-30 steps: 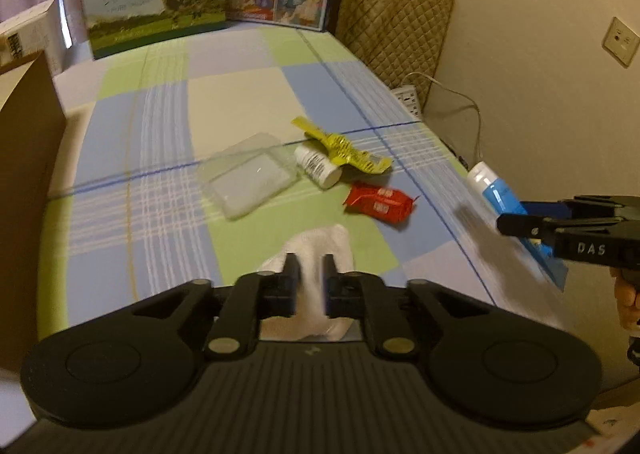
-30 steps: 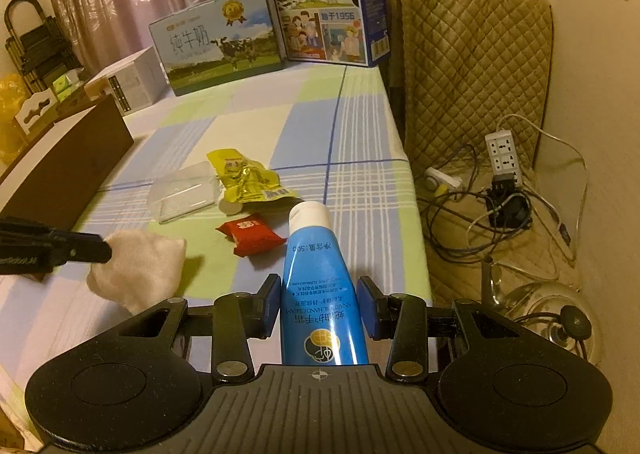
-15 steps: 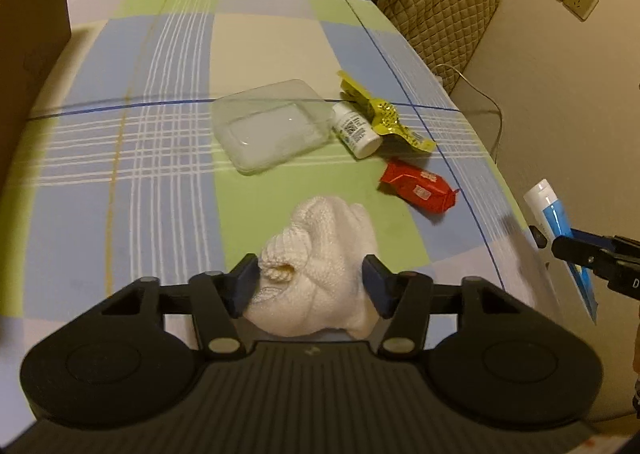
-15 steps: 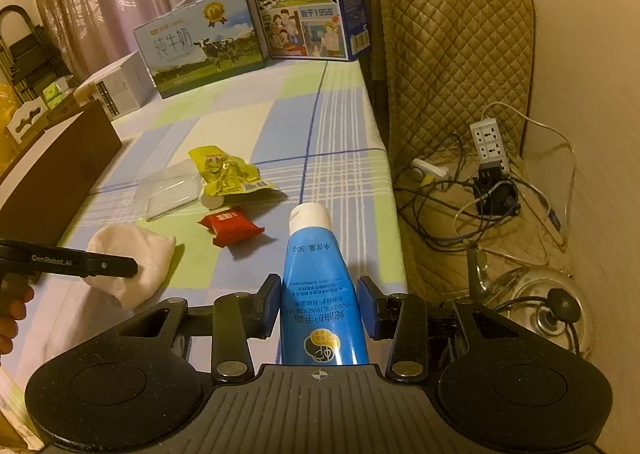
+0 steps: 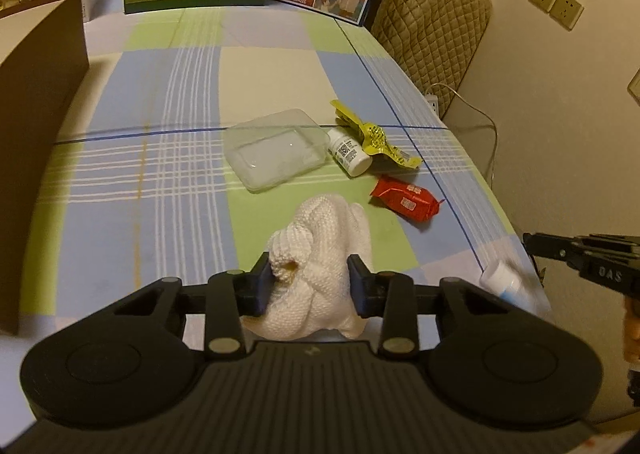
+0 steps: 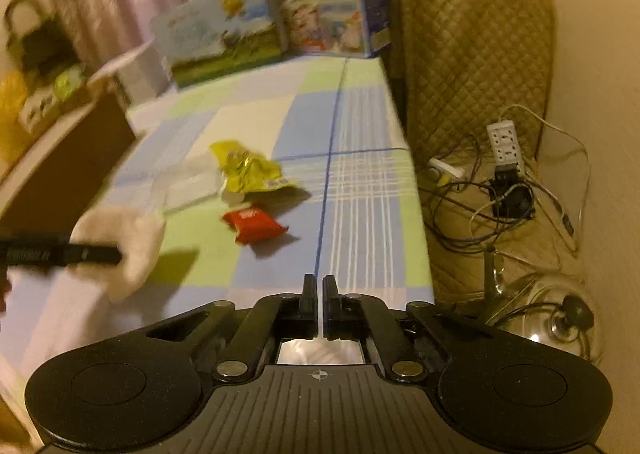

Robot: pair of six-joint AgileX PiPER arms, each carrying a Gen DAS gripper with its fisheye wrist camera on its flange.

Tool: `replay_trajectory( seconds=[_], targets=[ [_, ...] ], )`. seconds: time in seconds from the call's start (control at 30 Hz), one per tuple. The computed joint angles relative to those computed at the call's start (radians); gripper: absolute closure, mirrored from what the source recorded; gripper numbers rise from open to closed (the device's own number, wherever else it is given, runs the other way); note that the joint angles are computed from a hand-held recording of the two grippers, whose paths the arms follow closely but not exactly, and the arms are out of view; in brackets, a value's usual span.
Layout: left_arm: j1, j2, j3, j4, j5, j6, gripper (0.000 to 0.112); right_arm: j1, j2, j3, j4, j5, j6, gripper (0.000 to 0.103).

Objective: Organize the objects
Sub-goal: 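Lift the towel with left gripper while right gripper grasps the white tube, then carry towel and white tube over the shoebox and lower both inside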

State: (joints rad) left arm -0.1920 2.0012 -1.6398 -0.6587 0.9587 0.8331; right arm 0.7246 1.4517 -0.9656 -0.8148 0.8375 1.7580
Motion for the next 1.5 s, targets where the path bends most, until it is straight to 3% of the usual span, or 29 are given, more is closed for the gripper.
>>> replay_trajectory(
  seconds=[0.03,0.07,0.13,0.2,0.3,0.43,0.6,0.7,0.83,1.03,1.27,1.5],
  targets=[
    [0.008,-0.004,0.001,-0.002,0.006,0.005,0.079,-0.009,-0.006,0.009,0.021,-0.004,0.019,0.099],
    [0.016,-0.006,0.000,-0.005,0.015,0.010,0.079,-0.019,-0.019,0.021,0.039,-0.021,0.000,0.094],
    [0.031,-0.008,-0.006,-0.008,0.030,0.010,0.079,-0.028,-0.051,0.048,0.068,-0.070,-0.117,0.062],
    [0.047,-0.006,-0.016,-0.011,0.047,0.010,0.079,-0.006,-0.063,0.048,0.092,-0.072,-0.240,0.055],
    [0.067,-0.005,-0.022,-0.017,0.064,0.020,0.079,-0.008,-0.072,0.055,0.194,-0.164,-0.453,0.055],
    [0.091,-0.014,-0.011,-0.027,0.076,0.025,0.079,0.013,0.008,0.013,0.230,-0.135,-0.574,0.055],
    [0.112,-0.035,0.021,-0.019,0.074,0.025,0.079,-0.024,0.068,-0.006,0.299,-0.157,-0.688,0.056],
    [0.129,-0.052,0.043,-0.022,0.070,0.027,0.079,-0.013,0.101,-0.034,0.262,-0.118,-0.713,0.070],
    [0.156,-0.074,0.060,-0.031,0.074,0.033,0.079,-0.012,0.145,-0.078,0.253,-0.090,-0.731,0.072],
    [0.205,-0.103,0.045,-0.061,0.093,0.046,0.079,-0.027,0.146,-0.168,0.205,-0.115,-0.624,0.073],
    [0.284,-0.095,-0.075,-0.121,0.150,0.046,0.079,-0.077,0.230,-0.405,0.285,-0.190,-0.683,0.073],
    [0.362,-0.022,-0.290,-0.128,0.232,-0.004,0.079,-0.089,0.461,-0.812,0.460,-0.195,-0.844,0.073]
  ],
)
